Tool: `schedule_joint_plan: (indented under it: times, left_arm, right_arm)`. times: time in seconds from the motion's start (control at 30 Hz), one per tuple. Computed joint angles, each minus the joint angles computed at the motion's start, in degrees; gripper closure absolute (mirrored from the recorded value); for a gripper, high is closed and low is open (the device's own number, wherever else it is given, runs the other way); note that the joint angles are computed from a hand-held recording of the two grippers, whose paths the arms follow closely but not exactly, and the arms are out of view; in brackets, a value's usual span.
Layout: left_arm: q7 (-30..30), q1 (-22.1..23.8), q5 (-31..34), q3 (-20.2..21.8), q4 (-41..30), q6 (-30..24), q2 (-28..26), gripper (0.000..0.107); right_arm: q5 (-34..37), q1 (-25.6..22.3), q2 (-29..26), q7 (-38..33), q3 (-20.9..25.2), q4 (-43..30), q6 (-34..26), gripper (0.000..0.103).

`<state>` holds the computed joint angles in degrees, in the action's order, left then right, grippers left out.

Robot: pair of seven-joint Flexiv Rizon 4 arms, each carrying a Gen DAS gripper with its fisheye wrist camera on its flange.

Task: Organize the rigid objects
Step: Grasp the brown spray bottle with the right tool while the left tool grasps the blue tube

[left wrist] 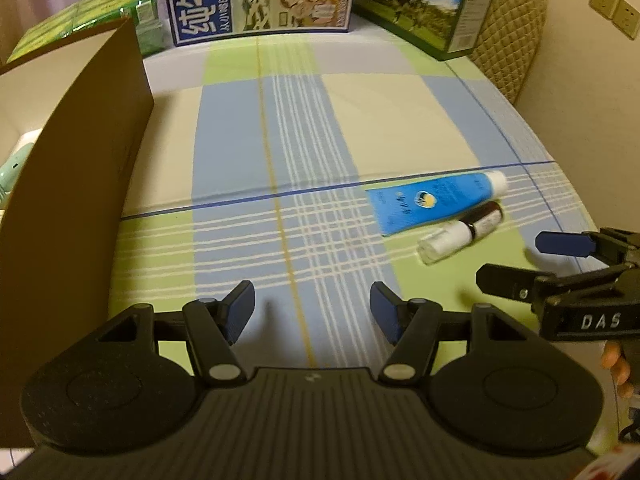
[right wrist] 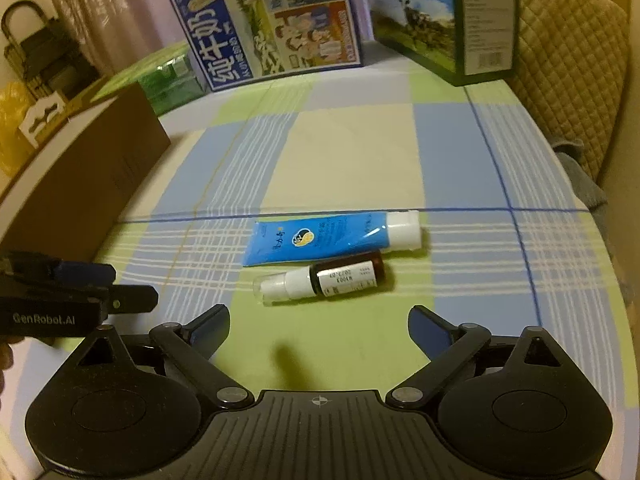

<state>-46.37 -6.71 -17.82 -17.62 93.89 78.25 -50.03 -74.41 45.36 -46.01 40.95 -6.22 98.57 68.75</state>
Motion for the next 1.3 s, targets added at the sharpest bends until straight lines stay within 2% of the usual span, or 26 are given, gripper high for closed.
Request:
schedule_joint_plan:
  times: [0.27, 0.43, 0.53, 0.67, 0.77, 0.97, 1.13, 1.3]
  left_arm:
    - [-2.6, -3.3, 1.0, 4.1, -6.7, -4.1, -3.3, 0.047]
    - [-3.3, -3.8, 1.5, 4.8, -8.9, -5.6, -4.5, 0.047]
    - [-3.4, -3.8, 1.8, 5.0, -9.5, -6.0, -4.9, 0.047]
    - [-3.6, -3.8, 2.0, 5.1, -9.9, -6.4, -5.1, 0.047]
    - [-3.3, -3.8, 2.2, 5.0, -9.9, -6.5, -5.1, 0.047]
    - [-1.3, -3.3, 2.3, 3.8, -9.9, -6.6, -5.3, 0.047]
    - [3.1, -2.3, 1.9, 1.1, -9.8, -7.1, -5.6, 0.047]
    - [10.0, -1.9, 1.1, -2.0, -11.4, -8.8, -6.9, 0.047]
  right_arm:
    - [6.5, -0.3, -4.2, -9.9, 0.1, -4.7, -1.3, 0.009]
    - [12.4, 1.2, -6.3, -19.7, 0.0, -7.8, -5.6, 0.009]
    - [14.6, 2.4, -6.9, -22.4, -0.7, -8.5, -7.0, 0.010]
    - [14.8, 3.5, -6.9, -21.6, -2.3, -8.1, -6.3, 0.011]
    - [14.8, 4.2, -6.8, -21.4, -3.1, -8.0, -6.7, 0.017]
    - [14.8, 4.2, -5.6, -20.7, -3.0, -6.3, -7.0, 0.017]
    - [12.3, 4.4, -2.4, -15.5, -3.5, -2.0, -7.6, 0.017]
    - [10.5, 3.2, 0.6, -10.7, -1.9, 1.7, -11.0, 0.017]
